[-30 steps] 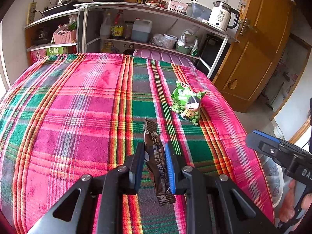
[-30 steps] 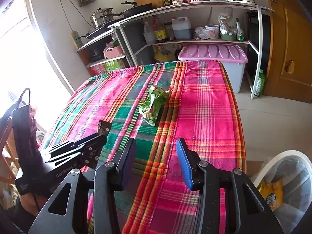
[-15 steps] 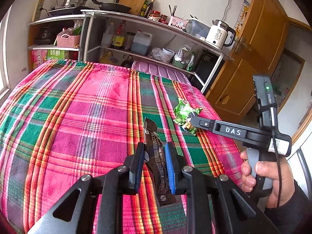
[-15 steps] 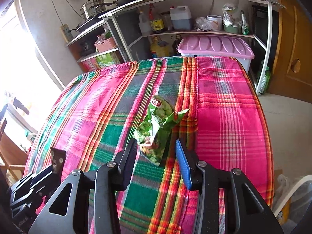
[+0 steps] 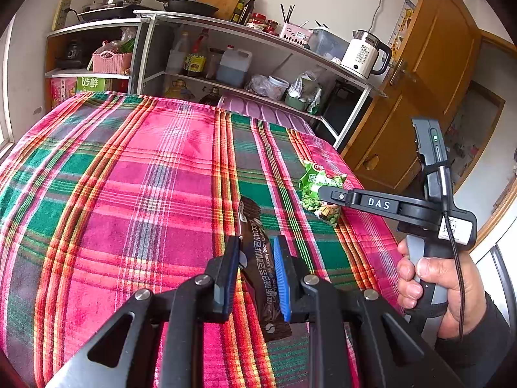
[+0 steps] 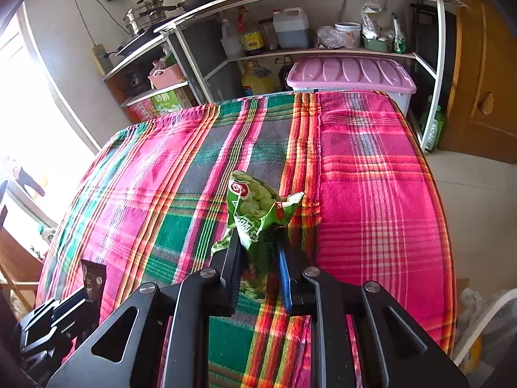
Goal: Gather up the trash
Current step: 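Grasp the brown candy bar with the left tool while the right tool grasps the green snack bag, then carry the candy bar and green snack bag over the white bin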
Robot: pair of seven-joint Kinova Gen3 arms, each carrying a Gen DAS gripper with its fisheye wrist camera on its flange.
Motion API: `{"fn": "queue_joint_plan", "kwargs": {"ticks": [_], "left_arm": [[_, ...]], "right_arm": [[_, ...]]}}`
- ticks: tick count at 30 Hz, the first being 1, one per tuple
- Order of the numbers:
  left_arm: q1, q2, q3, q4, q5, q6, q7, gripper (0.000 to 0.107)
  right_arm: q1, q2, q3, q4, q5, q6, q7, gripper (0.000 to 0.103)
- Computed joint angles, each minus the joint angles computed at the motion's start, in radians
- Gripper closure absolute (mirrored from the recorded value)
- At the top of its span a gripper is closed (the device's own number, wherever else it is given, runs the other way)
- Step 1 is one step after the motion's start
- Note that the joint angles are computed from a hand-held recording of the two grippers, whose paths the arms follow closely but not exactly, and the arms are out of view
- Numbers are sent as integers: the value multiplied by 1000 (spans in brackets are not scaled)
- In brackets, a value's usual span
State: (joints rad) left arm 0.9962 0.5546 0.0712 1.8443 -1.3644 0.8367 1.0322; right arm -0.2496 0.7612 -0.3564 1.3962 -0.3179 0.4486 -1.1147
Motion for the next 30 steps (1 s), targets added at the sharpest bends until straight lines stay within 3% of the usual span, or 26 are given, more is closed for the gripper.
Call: {"fn": "queue_joint_plan", "kwargs": {"ticks": [12, 21, 30], "left_arm": [[66, 13, 9, -119, 92, 81, -159, 85], [144, 44, -7, -246, 141, 123, -284, 85], [200, 79, -39, -356, 172, 129, -395, 85]], "right_arm": [[283, -173, -219, 297, -144, -112, 214, 83], [564, -268, -414, 486, -331, -160, 443, 83], [786, -333, -547, 612, -531, -178, 680, 83]]}}
